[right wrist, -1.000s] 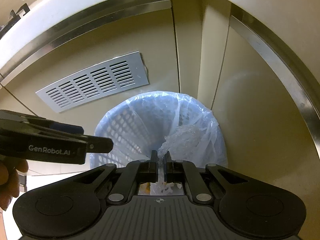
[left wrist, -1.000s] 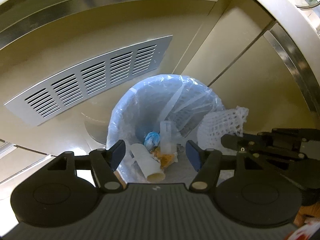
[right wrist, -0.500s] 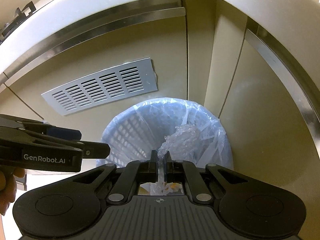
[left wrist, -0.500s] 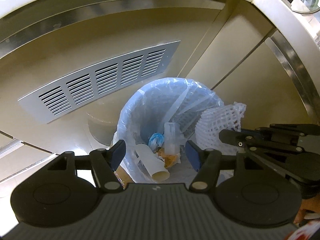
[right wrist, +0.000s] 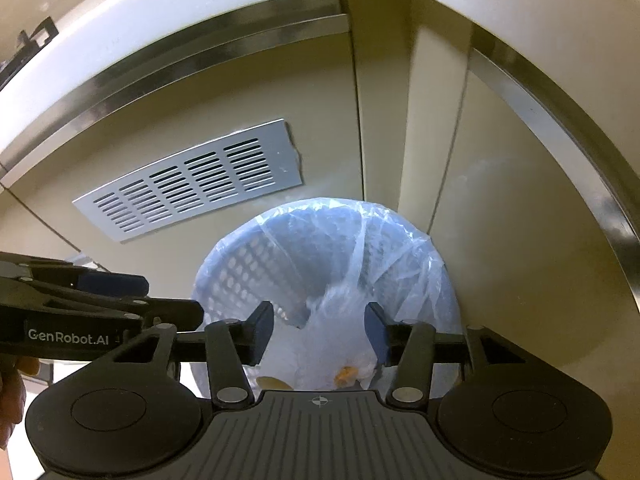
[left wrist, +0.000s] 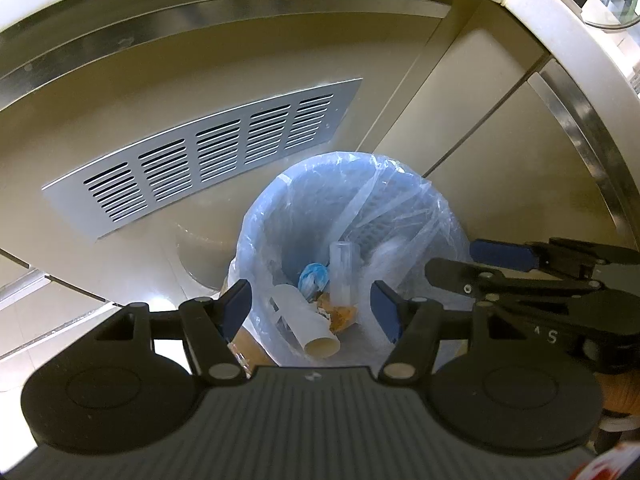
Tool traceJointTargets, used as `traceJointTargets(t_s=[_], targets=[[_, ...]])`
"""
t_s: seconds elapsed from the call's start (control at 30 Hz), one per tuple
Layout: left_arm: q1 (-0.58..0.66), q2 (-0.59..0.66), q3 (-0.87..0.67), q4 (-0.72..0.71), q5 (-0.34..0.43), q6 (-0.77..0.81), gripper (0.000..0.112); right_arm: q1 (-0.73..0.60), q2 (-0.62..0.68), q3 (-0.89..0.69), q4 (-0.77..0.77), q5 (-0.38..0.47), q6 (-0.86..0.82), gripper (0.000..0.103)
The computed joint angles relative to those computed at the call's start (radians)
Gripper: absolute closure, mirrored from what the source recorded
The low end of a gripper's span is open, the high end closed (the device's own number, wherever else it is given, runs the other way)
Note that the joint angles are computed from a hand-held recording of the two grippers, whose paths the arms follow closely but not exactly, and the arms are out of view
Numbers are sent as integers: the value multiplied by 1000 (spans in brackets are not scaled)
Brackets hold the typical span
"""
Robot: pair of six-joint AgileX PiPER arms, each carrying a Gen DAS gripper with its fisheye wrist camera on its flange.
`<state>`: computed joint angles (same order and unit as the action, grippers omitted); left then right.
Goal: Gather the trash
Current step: 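Move both tools back up toward the counter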
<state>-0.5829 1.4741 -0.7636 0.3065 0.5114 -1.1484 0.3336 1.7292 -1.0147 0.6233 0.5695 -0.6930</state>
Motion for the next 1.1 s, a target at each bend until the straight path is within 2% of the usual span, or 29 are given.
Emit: traceJointTargets(t_s=[0.37,0.87,1.1], targets=[[-17,-38,-12,35,39,-33,50,-4,-42,-5,-37,42,46,53],[-104,-228,-129,118,244,-41,50,-15,-254,-117,-82,175,156,53],[-143,-244,-271,200,320,-27,50,-60,-304,-205,-84,179,179,53]])
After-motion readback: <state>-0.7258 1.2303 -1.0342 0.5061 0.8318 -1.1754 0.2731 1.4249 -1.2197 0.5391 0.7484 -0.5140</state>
